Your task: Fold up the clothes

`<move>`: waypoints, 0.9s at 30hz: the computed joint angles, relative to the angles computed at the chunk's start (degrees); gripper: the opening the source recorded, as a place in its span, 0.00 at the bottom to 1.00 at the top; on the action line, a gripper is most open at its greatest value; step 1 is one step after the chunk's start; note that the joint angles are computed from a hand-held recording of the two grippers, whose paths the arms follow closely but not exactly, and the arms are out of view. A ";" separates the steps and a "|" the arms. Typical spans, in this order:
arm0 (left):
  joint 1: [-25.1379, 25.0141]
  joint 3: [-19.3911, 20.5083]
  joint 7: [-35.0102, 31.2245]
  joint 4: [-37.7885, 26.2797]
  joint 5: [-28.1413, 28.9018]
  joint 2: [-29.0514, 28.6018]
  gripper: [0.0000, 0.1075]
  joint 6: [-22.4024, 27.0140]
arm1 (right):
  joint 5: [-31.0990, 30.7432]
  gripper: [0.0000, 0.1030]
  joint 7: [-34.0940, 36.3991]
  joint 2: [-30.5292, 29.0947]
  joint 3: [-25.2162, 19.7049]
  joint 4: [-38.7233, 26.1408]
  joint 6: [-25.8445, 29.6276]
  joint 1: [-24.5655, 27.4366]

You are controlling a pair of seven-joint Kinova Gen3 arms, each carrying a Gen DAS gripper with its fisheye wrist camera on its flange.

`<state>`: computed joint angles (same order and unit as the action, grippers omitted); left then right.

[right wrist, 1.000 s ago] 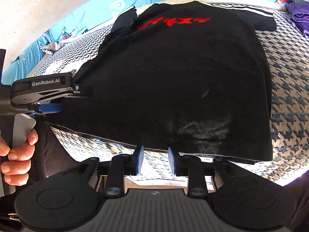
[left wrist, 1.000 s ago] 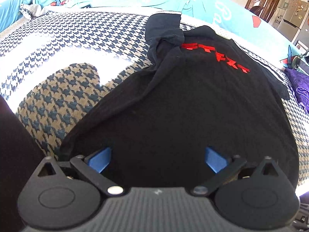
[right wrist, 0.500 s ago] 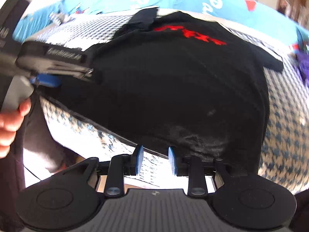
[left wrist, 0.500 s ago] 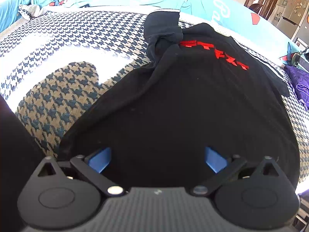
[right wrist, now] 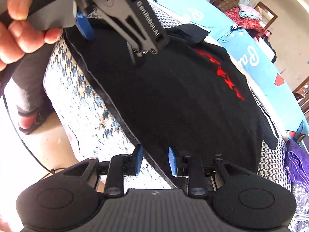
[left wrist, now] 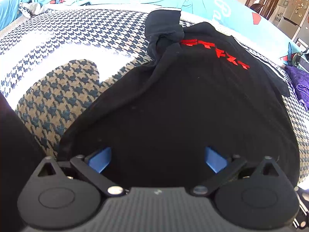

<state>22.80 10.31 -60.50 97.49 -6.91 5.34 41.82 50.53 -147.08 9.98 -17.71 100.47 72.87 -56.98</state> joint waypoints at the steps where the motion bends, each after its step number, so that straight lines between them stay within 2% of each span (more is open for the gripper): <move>1: 0.01 -0.01 0.00 0.00 0.00 0.00 0.96 0.00 | 0.09 0.27 0.14 0.03 -0.02 0.08 -0.11 -0.01; 9: 0.19 0.00 0.29 0.11 -0.24 -0.09 0.96 0.08 | 1.56 0.25 -1.79 0.22 0.48 0.65 -0.62 -0.15; 11: 0.19 0.03 0.32 0.17 -0.25 -0.16 0.96 0.07 | 1.96 0.14 -2.67 -0.07 0.44 0.90 -0.99 -0.02; 15: 0.15 0.04 0.35 0.34 -0.27 -0.24 0.96 -0.09 | 3.08 0.05 -4.30 -1.22 -0.09 1.80 -2.22 0.12; 18: 0.18 0.07 0.46 0.35 -0.44 -0.27 0.96 -0.08 | 1.95 0.04 -4.48 -2.80 0.02 2.35 -4.94 1.18; 27: 1.25 0.26 2.71 0.69 -3.52 -0.26 0.96 -0.79 | -6.20 0.04 -4.84 -9.95 -0.95 5.45 -19.95 10.74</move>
